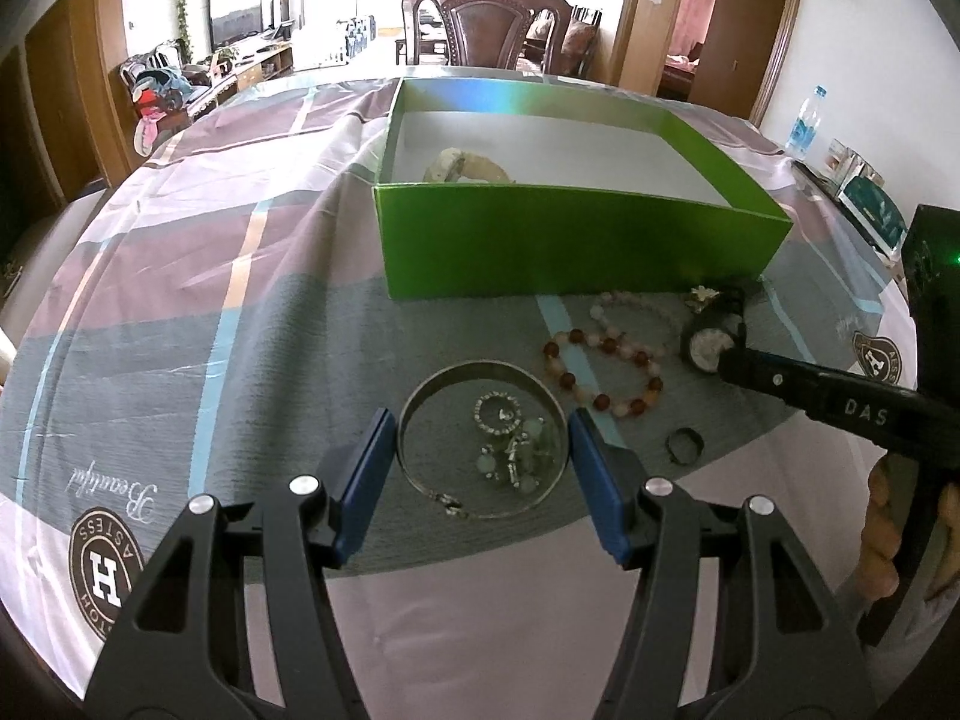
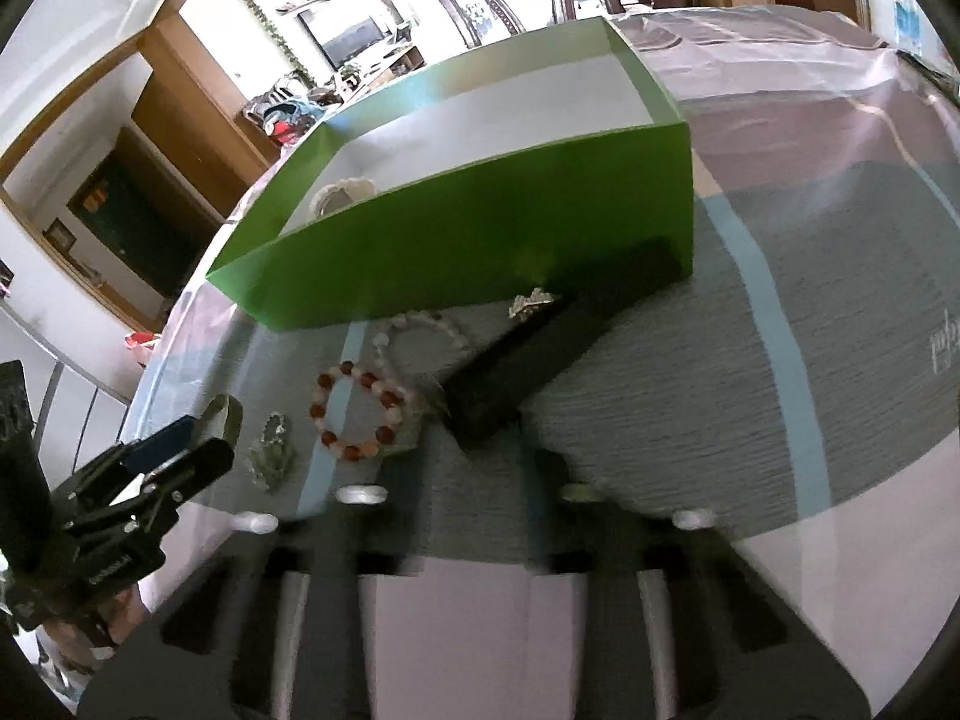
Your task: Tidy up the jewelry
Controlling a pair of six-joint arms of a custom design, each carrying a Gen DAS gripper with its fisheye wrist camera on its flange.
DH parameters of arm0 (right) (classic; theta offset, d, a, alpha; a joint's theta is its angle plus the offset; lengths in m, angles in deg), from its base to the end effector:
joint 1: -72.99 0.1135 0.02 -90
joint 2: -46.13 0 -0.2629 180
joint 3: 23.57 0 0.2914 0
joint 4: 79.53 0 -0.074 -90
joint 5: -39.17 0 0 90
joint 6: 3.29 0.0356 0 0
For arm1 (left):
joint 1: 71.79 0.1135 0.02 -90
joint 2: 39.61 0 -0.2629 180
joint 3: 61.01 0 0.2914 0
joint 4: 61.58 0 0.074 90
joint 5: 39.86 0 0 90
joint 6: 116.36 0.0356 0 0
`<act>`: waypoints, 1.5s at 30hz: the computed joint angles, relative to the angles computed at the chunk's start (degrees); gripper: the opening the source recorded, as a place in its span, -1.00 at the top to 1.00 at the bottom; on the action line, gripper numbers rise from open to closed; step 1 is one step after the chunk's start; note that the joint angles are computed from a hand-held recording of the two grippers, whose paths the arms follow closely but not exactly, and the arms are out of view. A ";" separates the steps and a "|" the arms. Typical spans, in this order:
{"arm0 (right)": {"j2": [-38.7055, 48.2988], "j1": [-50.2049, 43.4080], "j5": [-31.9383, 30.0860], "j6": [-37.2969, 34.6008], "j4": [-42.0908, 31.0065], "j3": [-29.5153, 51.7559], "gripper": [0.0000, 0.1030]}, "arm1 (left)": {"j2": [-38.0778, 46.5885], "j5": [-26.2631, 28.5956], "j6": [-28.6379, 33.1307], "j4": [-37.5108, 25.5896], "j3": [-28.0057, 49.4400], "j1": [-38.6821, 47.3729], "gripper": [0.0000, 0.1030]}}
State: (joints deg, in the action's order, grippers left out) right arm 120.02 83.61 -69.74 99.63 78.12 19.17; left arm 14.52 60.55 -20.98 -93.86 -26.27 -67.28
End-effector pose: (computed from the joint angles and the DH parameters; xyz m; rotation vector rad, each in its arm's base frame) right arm 0.2539 0.0593 0.1288 -0.0879 2.5261 0.5812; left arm 0.2083 0.0100 0.1443 0.0964 2.4560 -0.1494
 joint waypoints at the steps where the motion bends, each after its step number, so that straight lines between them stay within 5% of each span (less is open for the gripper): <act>1: 0.31 -0.08 -0.27 0.05 -0.10 0.10 0.59 | -0.02 -0.01 0.02 0.02 -0.02 -0.03 -0.15; 5: -0.08 -0.43 0.59 0.40 -2.66 0.65 0.55 | -0.21 -0.16 -0.12 -0.01 -0.10 -0.13 -0.15; 9: -0.57 -2.38 -1.81 2.32 -4.30 1.08 -0.36 | -0.35 -0.28 -0.25 -0.08 -0.19 -0.19 -0.15; 13: 3.11 -5.72 -5.44 4.85 -7.19 4.94 -0.38 | -0.29 -0.16 -0.23 0.29 -0.31 -0.17 -0.15; 18: 6.32 -4.17 -2.08 7.24 -7.56 8.28 -0.38 | 1.18 0.15 0.23 0.93 -0.26 0.12 -0.15; 22: 8.30 -0.71 2.85 8.09 -7.31 10.35 -0.58 | 3.07 0.00 0.31 1.61 -0.06 0.06 -0.15; 29: 11.05 8.93 18.88 4.15 -7.23 12.25 -0.58 | 4.73 -2.12 -1.54 3.35 -0.88 -1.67 -0.15; 31: 11.22 11.25 23.01 2.66 -6.97 12.04 -0.32 | 4.73 -2.83 -1.77 3.65 -1.22 -2.09 -0.15; 39: 7.30 11.59 21.68 -1.79 -7.56 8.63 0.35 | 5.34 -4.13 -1.24 5.26 -1.93 -3.23 -0.16; 45: 3.24 9.69 19.06 -1.98 -8.45 5.86 0.40 | 5.39 -3.94 -0.73 5.60 -1.91 -2.81 -0.07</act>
